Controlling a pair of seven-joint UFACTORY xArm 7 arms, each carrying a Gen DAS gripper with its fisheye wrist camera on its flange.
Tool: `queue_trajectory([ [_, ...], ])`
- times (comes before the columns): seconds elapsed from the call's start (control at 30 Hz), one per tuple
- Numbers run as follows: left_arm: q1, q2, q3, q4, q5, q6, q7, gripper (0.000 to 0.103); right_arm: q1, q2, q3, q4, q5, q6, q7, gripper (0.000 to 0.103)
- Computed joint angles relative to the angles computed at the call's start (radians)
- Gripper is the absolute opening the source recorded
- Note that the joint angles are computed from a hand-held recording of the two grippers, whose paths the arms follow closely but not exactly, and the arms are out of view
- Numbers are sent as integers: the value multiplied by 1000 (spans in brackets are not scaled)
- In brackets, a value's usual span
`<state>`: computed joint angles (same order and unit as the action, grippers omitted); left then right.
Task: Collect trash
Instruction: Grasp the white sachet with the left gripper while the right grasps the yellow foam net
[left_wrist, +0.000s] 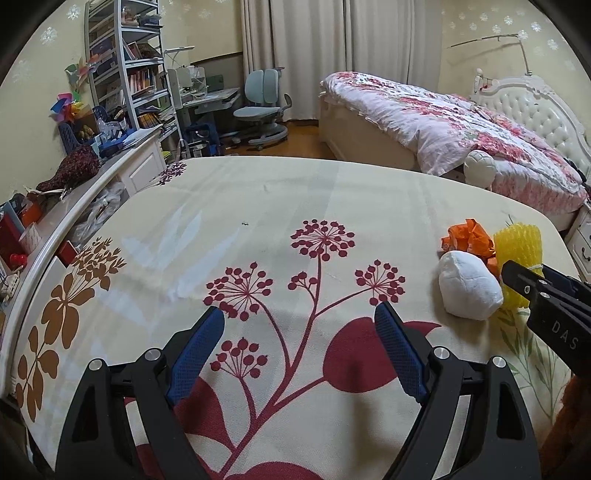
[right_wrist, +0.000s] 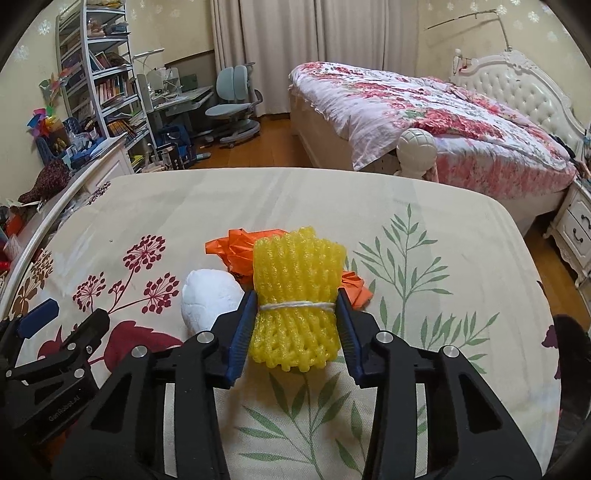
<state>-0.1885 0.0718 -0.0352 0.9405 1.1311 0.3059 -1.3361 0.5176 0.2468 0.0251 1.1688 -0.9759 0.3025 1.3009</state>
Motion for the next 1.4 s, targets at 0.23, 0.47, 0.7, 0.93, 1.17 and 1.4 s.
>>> queue_trajectory([
  [0.23, -30, 10, -18, 20, -10, -3, 15, 83, -46, -128, 10, -119, -110, 28, 101, 41],
  [0.47, -81, 46, -30, 62, -35, -1, 43, 83, -167, -247, 50, -266, -150, 55, 158, 41],
  [0.7, -145, 115, -18, 145, -60, 20, 73, 83, -287, -307, 88, -360, -167, 19, 202, 41],
  [0.93, -191, 179, 20, 208, -110, 51, 116, 81, -333, -299, 107, -377, -193, -23, 232, 41],
  [1.17, -213, 202, 39, 220, -193, 43, 206, 53, -335, -294, 108, -374, -206, -28, 240, 41],
  [1.4, -237, 202, 56, 216, -166, 43, 196, 42, -335, -296, 107, -376, -203, -27, 237, 41],
])
